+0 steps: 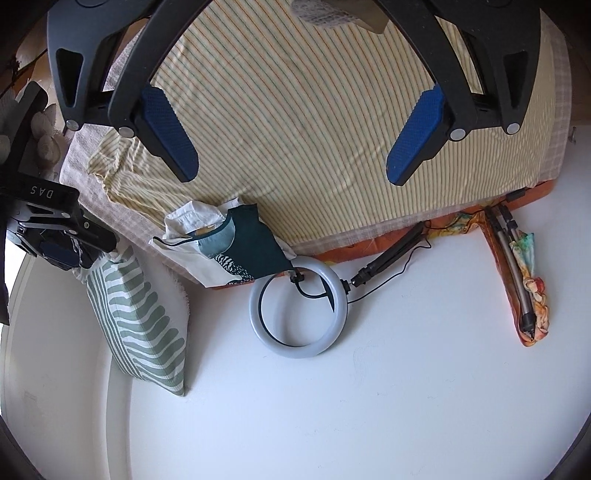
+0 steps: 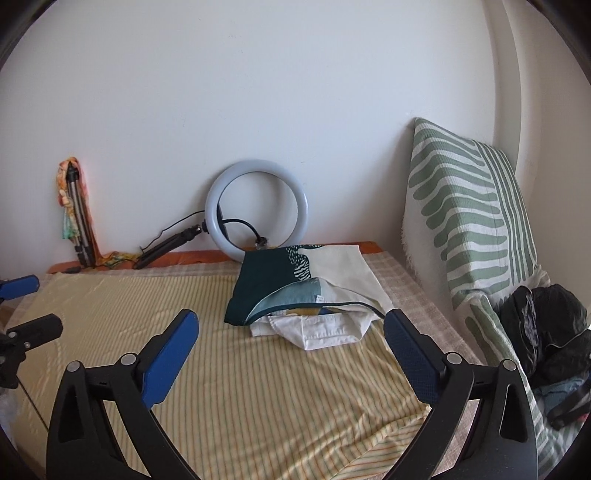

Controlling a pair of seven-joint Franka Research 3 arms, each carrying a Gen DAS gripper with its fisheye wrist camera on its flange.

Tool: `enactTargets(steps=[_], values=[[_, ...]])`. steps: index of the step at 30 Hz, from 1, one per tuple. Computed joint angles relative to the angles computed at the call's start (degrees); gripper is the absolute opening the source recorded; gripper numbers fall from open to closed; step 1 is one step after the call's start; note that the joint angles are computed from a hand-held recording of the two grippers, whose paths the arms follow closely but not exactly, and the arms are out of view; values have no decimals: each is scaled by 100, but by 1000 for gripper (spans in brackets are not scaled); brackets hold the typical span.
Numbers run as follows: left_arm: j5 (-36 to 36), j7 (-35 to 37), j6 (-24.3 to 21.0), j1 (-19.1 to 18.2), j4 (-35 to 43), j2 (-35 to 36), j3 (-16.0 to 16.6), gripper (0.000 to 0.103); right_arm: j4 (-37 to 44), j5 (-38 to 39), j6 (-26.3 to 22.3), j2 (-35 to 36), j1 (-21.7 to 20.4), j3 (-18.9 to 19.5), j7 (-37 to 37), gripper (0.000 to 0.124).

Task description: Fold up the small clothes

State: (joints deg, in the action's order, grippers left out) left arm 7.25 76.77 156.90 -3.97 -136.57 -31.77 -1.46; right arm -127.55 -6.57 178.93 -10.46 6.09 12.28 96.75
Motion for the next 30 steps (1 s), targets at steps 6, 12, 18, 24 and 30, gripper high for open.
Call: enactTargets(steps=[6, 12, 18, 24, 30], values=[[86, 72, 26, -15, -59, -22, -36, 103, -73, 15, -36, -38, 17, -13, 74, 100], [-14, 166, 1, -98, -42, -9, 12, 103, -124, -78, -50, -81, -59, 34, 151, 100], [-19, 160, 24, -67, -38, -3, -19, 103, -161, -4, -45, -90, -17, 8, 65, 100], [-29, 213, 34, -94, -48, -14, -8, 103, -145, 47, -56, -75, 5, -6, 56, 100], [-10, 197, 31, -82, -44, -16, -23, 103, -139, 80, -90, -73, 20, -29, 12, 100]])
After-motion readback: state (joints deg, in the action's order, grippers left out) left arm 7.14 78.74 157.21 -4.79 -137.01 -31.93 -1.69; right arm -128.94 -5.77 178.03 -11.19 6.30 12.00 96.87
